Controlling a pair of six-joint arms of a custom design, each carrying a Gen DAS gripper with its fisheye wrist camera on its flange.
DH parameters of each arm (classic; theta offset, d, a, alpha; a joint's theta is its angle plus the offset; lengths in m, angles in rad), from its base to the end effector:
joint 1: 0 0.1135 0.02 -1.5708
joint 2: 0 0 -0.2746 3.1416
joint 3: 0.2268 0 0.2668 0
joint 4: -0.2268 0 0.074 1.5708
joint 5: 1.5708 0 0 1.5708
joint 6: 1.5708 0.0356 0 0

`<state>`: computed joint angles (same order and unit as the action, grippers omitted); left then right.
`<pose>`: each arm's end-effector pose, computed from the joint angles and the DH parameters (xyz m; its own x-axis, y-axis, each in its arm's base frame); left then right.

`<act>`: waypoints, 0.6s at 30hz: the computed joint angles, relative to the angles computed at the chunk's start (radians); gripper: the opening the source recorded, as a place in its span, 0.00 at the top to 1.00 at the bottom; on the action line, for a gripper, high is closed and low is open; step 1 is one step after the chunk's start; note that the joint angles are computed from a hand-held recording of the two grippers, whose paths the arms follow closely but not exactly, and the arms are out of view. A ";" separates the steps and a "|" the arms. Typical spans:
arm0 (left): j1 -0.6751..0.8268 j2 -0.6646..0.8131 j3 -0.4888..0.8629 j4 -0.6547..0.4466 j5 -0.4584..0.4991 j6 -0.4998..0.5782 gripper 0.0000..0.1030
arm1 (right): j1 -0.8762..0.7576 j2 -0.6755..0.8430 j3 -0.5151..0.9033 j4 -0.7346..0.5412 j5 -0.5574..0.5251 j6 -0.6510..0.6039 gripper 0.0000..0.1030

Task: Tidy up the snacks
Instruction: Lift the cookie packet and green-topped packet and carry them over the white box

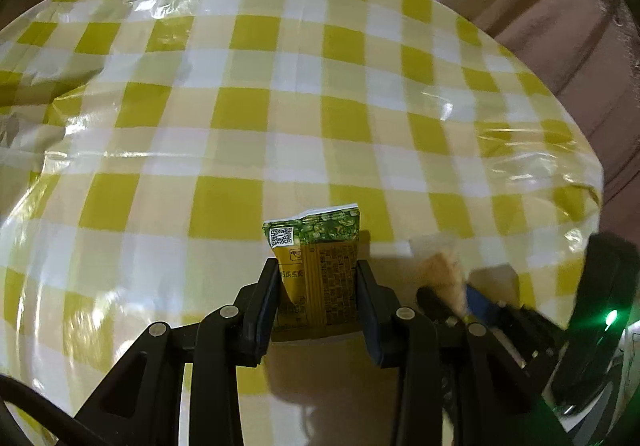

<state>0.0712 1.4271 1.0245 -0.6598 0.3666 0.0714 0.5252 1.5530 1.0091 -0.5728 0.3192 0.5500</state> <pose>0.2957 0.0083 0.2449 -0.8614 0.0053 -0.5079 0.1695 0.9456 -0.2776 0.2789 0.1487 0.2080 -0.8494 0.0814 -0.5214 0.1021 0.9947 -0.0111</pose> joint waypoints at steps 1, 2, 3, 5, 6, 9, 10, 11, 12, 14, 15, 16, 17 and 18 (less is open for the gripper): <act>-0.002 -0.017 -0.010 -0.006 0.006 0.001 0.63 | 0.001 -0.025 -0.011 -0.008 0.011 0.001 0.62; -0.007 -0.045 -0.027 -0.016 0.013 0.000 0.63 | 0.000 -0.060 -0.025 -0.023 0.019 0.004 0.62; -0.015 -0.084 -0.049 -0.030 0.026 -0.001 0.63 | 0.000 -0.092 -0.037 -0.040 0.027 0.009 0.62; -0.035 -0.150 -0.081 -0.058 0.048 -0.003 0.63 | -0.006 -0.183 -0.072 -0.085 0.047 0.018 0.62; -0.055 -0.204 -0.106 -0.079 0.062 -0.011 0.63 | -0.007 -0.229 -0.089 -0.109 0.061 0.023 0.62; -0.121 -0.317 -0.148 -0.125 0.087 -0.041 0.63 | -0.013 -0.409 -0.151 -0.212 0.096 0.033 0.62; -0.152 -0.355 -0.160 -0.137 0.089 -0.057 0.63 | -0.017 -0.461 -0.166 -0.248 0.104 0.039 0.62; -0.193 -0.400 -0.172 -0.153 0.091 -0.080 0.63 | -0.022 -0.517 -0.182 -0.288 0.108 0.046 0.62; -0.238 -0.441 -0.183 -0.168 0.088 -0.107 0.63 | -0.030 -0.594 -0.201 -0.346 0.113 0.056 0.62; -0.361 -0.531 -0.205 -0.185 0.067 -0.188 0.63 | -0.034 -0.704 -0.217 -0.447 0.136 0.074 0.62; -0.418 -0.563 -0.213 -0.188 0.053 -0.227 0.63 | -0.034 -0.752 -0.222 -0.498 0.149 0.086 0.62; -0.484 -0.595 -0.221 -0.191 0.035 -0.271 0.63 | -0.040 -0.815 -0.225 -0.563 0.156 0.098 0.62; -0.565 -0.627 -0.229 -0.188 0.014 -0.325 0.63 | -0.040 -0.872 -0.225 -0.628 0.168 0.114 0.62; -0.652 -0.658 -0.239 -0.180 -0.005 -0.386 0.63 | -0.030 -0.933 -0.221 -0.712 0.191 0.137 0.62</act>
